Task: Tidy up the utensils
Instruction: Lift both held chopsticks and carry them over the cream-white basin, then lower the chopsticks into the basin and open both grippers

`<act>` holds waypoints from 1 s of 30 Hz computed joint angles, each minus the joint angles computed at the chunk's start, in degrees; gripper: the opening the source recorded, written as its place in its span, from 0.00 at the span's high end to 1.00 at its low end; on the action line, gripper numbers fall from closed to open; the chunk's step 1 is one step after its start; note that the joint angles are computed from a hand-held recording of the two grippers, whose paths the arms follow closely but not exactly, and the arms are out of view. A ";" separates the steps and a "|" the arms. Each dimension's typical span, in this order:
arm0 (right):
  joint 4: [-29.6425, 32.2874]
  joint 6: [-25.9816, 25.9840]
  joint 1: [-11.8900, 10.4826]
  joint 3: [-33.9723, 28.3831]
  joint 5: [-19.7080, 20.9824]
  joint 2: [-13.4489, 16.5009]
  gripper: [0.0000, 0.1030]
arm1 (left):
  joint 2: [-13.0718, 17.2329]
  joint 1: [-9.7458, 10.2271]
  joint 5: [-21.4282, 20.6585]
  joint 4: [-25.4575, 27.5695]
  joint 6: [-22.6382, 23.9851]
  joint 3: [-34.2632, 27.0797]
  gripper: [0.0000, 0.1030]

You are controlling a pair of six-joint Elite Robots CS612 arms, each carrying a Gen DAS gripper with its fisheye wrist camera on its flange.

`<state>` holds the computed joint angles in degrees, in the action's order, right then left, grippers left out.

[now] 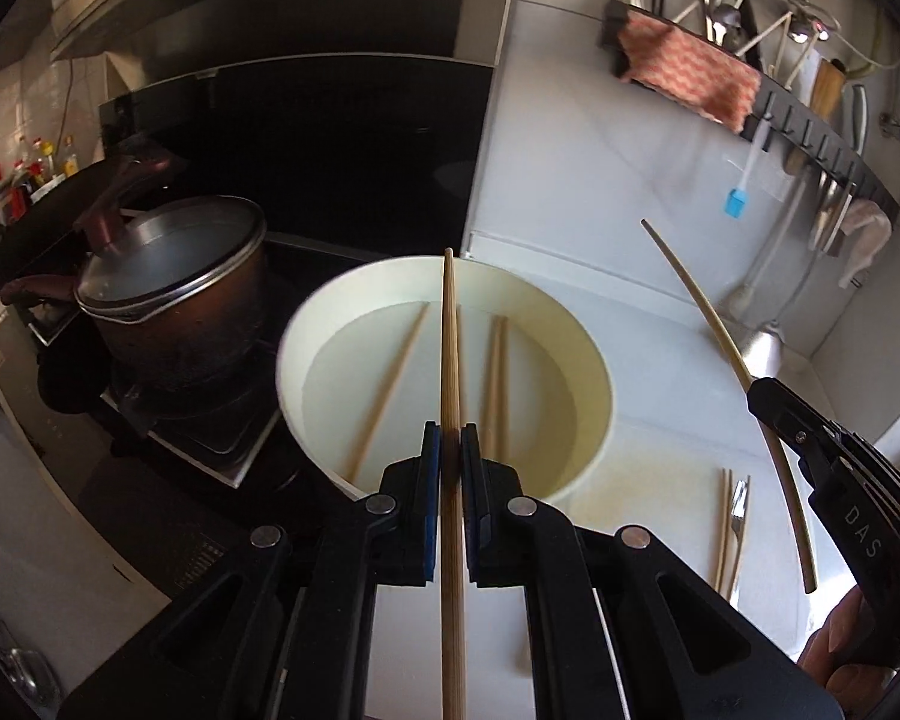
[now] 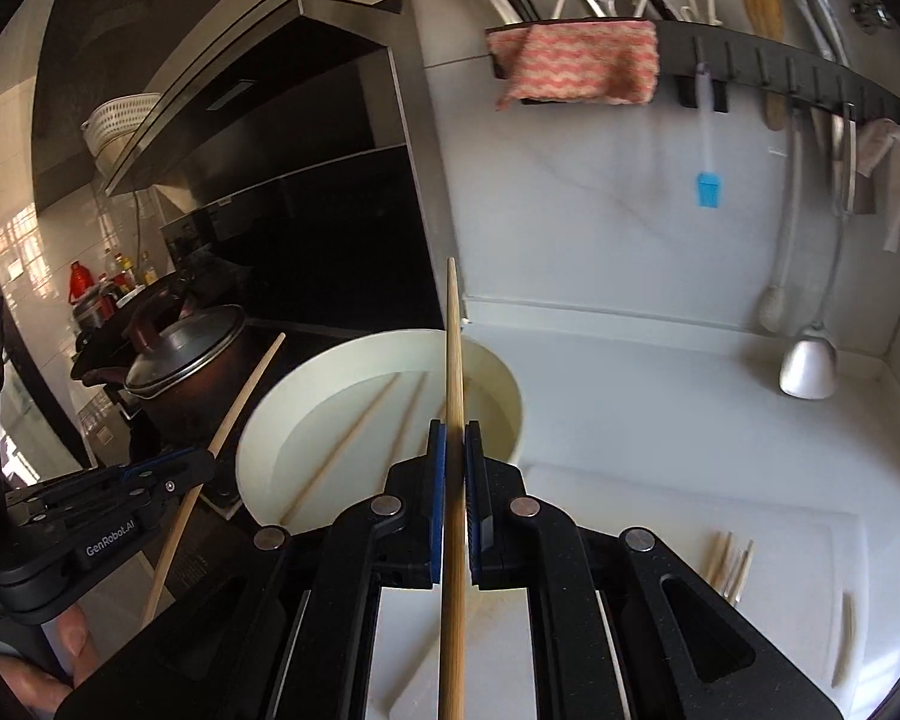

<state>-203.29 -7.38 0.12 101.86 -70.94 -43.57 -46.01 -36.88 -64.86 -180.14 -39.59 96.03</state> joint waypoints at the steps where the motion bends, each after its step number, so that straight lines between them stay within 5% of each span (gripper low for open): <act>1: 0.90 -0.33 0.09 -1.22 1.39 0.51 0.94 | 0.08 0.25 0.70 0.62 -0.36 -0.26 0.93; 6: 8.51 -3.13 0.98 -6.68 4.96 2.32 0.94 | 0.53 1.55 2.35 6.39 -4.35 -2.72 0.93; 12: 13.96 -3.53 2.43 -11.80 3.83 4.60 0.94 | 1.99 3.27 1.69 8.79 -3.32 -5.58 0.93; 21: 19.19 2.16 4.45 -17.42 -3.00 7.46 0.94 | 5.63 6.74 -6.34 8.31 4.80 -10.59 0.93; 30: 26.33 8.79 5.34 -22.12 -6.82 10.56 0.94 | 9.71 9.19 -15.03 13.28 8.83 -16.38 0.93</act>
